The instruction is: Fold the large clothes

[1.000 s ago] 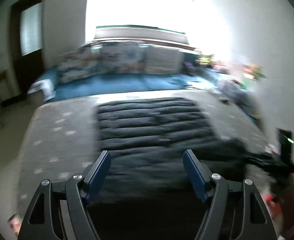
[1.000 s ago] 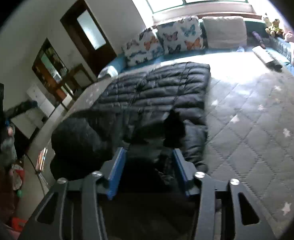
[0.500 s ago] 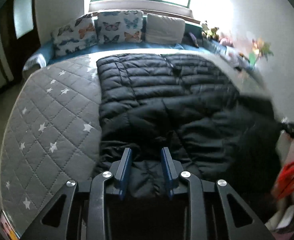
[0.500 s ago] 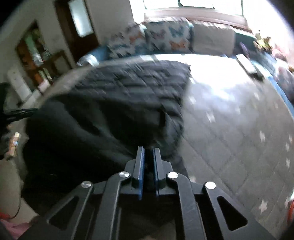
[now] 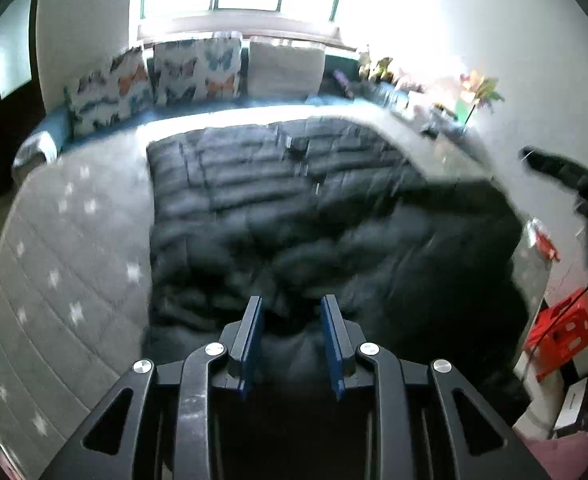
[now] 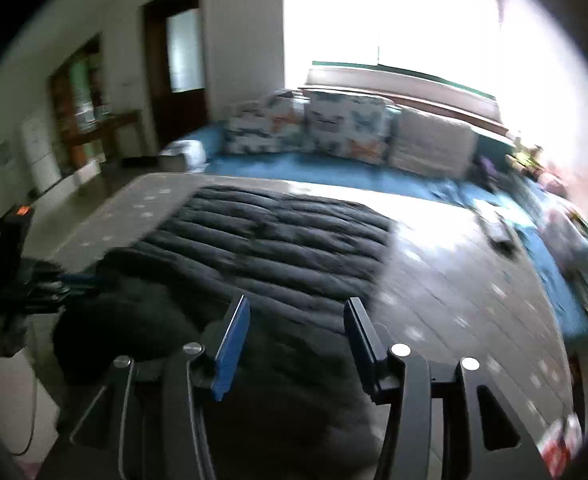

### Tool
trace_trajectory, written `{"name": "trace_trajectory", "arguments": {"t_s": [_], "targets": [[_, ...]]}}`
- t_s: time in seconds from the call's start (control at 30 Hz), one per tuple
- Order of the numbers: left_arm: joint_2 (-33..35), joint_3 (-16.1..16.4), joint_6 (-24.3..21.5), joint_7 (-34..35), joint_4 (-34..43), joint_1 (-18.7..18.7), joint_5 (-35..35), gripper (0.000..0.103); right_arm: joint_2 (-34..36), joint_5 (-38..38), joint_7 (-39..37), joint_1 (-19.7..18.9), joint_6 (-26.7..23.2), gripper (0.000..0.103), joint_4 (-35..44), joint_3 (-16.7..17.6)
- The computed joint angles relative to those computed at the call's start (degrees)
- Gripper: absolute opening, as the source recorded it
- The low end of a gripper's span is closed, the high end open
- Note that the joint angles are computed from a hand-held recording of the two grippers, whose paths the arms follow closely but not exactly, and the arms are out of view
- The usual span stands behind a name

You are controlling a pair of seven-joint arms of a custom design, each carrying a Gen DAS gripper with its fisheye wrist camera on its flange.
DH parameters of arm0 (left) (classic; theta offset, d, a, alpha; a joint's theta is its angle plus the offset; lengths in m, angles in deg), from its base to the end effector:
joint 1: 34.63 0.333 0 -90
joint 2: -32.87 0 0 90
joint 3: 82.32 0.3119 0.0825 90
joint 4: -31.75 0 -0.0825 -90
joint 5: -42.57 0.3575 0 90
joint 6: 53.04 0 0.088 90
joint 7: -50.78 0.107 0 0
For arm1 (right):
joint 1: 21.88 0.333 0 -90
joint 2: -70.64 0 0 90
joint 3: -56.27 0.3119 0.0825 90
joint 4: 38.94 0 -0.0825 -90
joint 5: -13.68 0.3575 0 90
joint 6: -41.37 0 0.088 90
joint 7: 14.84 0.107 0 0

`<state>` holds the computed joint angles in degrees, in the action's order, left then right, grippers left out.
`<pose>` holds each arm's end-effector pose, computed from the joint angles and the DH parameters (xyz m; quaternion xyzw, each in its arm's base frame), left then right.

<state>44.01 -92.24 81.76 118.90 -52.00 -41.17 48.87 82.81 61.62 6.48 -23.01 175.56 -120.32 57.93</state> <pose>0.6175 -0.1677 0.6509 -0.6838 0.6434 -0.2930 0.1805 0.6450 0.0150 0.6620 -0.8118 0.3173 -0.2403 0.4273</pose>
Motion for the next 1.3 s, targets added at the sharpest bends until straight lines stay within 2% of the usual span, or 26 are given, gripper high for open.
{"name": "trace_trajectory", "arguments": {"t_s": [0.1,0.17,0.23,0.3,0.37,0.4,0.5,0.57,0.73,0.87,0.97,1.03,1.1,1.2,1.3], "targets": [[2.71,0.1,-0.32,0.98,5.97,0.74,-1.58,0.03,1.48,-3.05,-1.28,2.78,-0.65,0.054,1.09,1.6],[7.18,0.3,-4.08,0.72,13.1,0.65,-1.54,0.03,4.17,-6.71,0.31,4.78,-2.81,0.054,4.2,2.26],[12.6,-0.46,-8.17,2.77,21.14,1.27,-3.82,0.03,6.07,-10.28,1.2,6.97,-1.74,0.054,5.37,2.78],[18.22,-0.71,-12.15,3.37,28.86,0.64,-4.39,0.03,8.17,-12.6,2.45,7.56,-3.46,0.054,7.57,3.01],[21.42,-1.39,-14.03,4.67,32.02,-0.11,-5.18,0.03,8.8,-15.23,3.48,7.97,-4.17,0.054,7.3,2.71],[21.51,-1.63,-13.35,4.99,30.82,-0.35,-5.51,0.03,8.58,-16.23,3.41,7.82,-4.23,0.054,6.42,2.48],[20.23,-2.56,-10.49,6.7,25.85,-0.72,-6.87,0.03,6.98,-19.37,2.95,7.73,-0.37,0.053,1.36,1.46],[18.54,-2.03,-7.98,6.97,21.95,-2.15,-4.99,0.03,5.95,-18.61,1.97,6.2,-0.04,0.052,-0.74,1.25],[16.53,-2.62,-5.13,7.6,17.6,-3.15,-4.74,0.03,4.26,-14.87,0.64,3.2,2.87,0.052,-3.4,0.65],[14.34,-2.49,-1.9,6.83,13.16,-3.73,-4.06,0.03,4.74,-12.18,2.32,1.08,3.05,0.052,-3.6,-0.05],[13.39,-2.46,0.62,6.01,10.1,-3.94,-3.7,0.03,8.12,-8.43,4.36,-1.46,-1.5,0.052,-0.44,0.45],[13.64,-1.89,0.54,5.44,10.04,-4.91,-1.56,0.03,8.14,-5.92,2.32,-2.26,-0.45,0.052,-1.87,1.31],[13.8,-1.68,-0.42,5.4,10.44,-5.5,0.07,0.03,7.28,-8.05,2.53,-1.04,1.15,0.052,-2.67,0.95],[14.04,-2.12,-2.1,6.51,11.39,-5.36,0.05,0.03,5.82,-11.13,3.66,-0.16,0.53,0.052,-2.29,0.43],[14.37,-2.94,-3.66,8.09,12.82,-4.47,-2.15,0.03,4.59,-7.81,0.76,-1.02,1.14,0.052,-2.03,1.16]]}}
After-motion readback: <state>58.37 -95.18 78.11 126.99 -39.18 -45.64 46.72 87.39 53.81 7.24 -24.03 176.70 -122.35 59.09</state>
